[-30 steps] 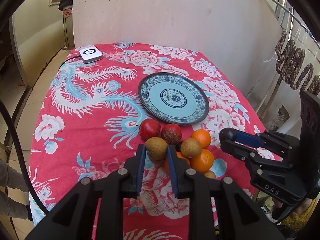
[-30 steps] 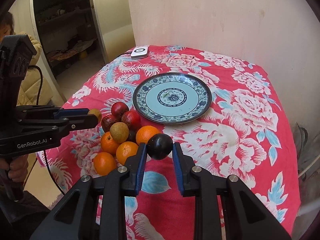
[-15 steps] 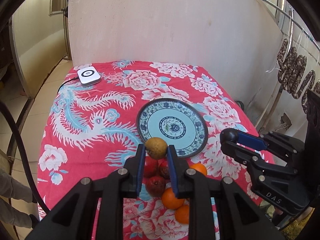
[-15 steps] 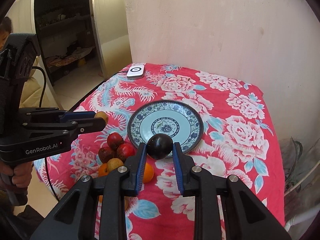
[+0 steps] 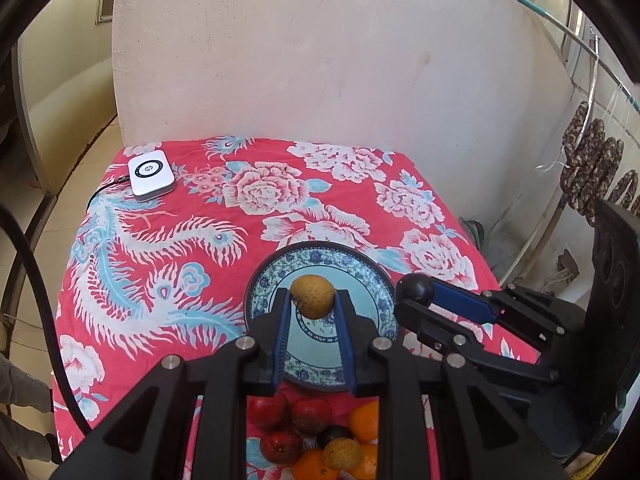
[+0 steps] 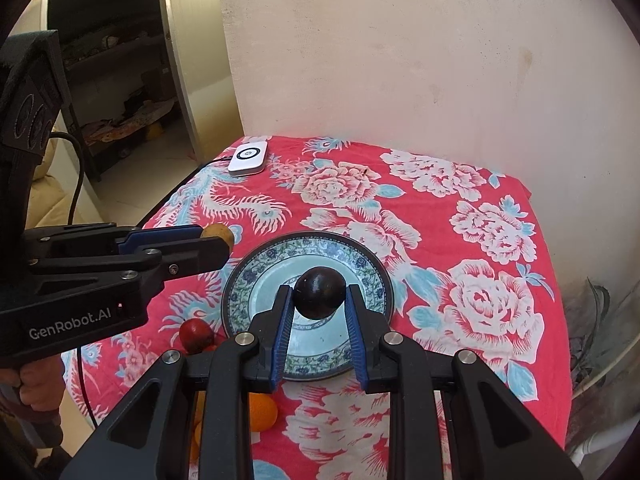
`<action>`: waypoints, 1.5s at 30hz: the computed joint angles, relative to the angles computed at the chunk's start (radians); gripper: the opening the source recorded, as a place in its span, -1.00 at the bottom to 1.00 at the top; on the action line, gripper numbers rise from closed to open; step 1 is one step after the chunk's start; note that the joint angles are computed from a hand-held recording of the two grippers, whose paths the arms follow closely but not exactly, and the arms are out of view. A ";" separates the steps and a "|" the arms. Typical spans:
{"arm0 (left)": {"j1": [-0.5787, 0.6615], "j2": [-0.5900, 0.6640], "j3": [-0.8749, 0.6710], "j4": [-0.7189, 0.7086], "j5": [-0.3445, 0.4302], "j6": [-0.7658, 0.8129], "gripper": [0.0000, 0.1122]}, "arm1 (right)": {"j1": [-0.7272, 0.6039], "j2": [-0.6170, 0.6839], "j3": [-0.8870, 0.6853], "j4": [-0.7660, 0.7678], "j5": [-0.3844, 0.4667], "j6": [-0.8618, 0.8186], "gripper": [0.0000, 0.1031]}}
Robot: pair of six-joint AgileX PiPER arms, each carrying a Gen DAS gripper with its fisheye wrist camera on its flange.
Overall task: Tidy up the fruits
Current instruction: 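Carry both fruits onto the blue-and-white plate and open both tools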
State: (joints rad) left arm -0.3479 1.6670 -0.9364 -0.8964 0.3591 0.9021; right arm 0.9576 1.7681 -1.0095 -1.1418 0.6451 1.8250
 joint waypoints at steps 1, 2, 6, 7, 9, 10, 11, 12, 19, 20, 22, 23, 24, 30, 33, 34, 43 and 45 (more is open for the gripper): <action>-0.006 0.015 -0.012 0.002 -0.004 -0.006 -0.58 | -0.011 0.007 -0.008 0.006 -0.005 -0.017 -0.47; -0.013 0.030 -0.023 0.012 -0.011 -0.018 -0.58 | -0.023 0.013 -0.014 0.011 -0.013 -0.031 -0.47; -0.030 0.095 -0.076 0.066 -0.020 -0.077 -0.58 | -0.070 0.047 -0.032 0.020 -0.051 -0.064 -0.47; -0.033 0.114 -0.093 0.090 -0.019 -0.101 -0.58 | -0.081 0.056 -0.035 0.018 -0.063 -0.066 -0.47; -0.038 0.151 -0.126 0.130 -0.015 -0.142 -0.58 | -0.101 0.073 -0.038 0.010 -0.089 -0.060 -0.47; -0.039 0.169 -0.144 0.148 -0.010 -0.161 -0.58 | -0.113 0.084 -0.040 0.004 -0.103 -0.054 -0.47; -0.040 0.187 -0.162 0.164 -0.005 -0.177 -0.58 | -0.123 0.094 -0.042 0.000 -0.114 -0.049 -0.47; -0.041 0.204 -0.178 0.179 -0.002 -0.194 -0.58 | -0.134 0.105 -0.043 -0.005 -0.127 -0.040 -0.47; -0.040 0.288 -0.250 0.225 0.024 -0.241 -0.58 | -0.172 0.156 -0.057 -0.018 -0.193 -0.027 -0.47; -0.038 0.297 -0.257 0.222 0.028 -0.240 -0.58 | -0.175 0.162 -0.062 -0.017 -0.193 -0.033 -0.47; -0.035 0.312 -0.270 0.214 0.033 -0.239 -0.58 | -0.178 0.172 -0.071 -0.017 -0.194 -0.042 -0.47; -0.034 0.318 -0.276 0.210 0.037 -0.238 -0.59 | -0.181 0.176 -0.073 -0.022 -0.199 -0.040 -0.47; -0.032 0.325 -0.281 0.205 0.041 -0.236 -0.58 | -0.183 0.179 -0.074 -0.026 -0.205 -0.036 -0.47; -0.029 0.351 -0.303 0.222 0.052 -0.257 -0.59 | -0.187 0.195 -0.088 -0.023 -0.194 -0.055 -0.47; -0.030 0.356 -0.307 0.223 0.052 -0.259 -0.58 | -0.187 0.196 -0.089 -0.029 -0.191 -0.057 -0.47; -0.031 0.355 -0.305 0.223 0.049 -0.259 -0.58 | -0.188 0.197 -0.091 -0.026 -0.192 -0.061 -0.47; -0.038 0.357 -0.311 0.234 0.051 -0.268 -0.58 | -0.206 0.206 -0.092 0.000 -0.208 -0.079 -0.43; -0.040 0.358 -0.316 0.250 0.057 -0.285 -0.52 | -0.204 0.204 -0.090 -0.010 -0.204 -0.070 -0.33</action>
State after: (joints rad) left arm -0.3878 2.0247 -1.2525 -0.6462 0.4158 0.6175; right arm 0.7540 1.9719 -1.0998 -1.1514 0.4414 1.7550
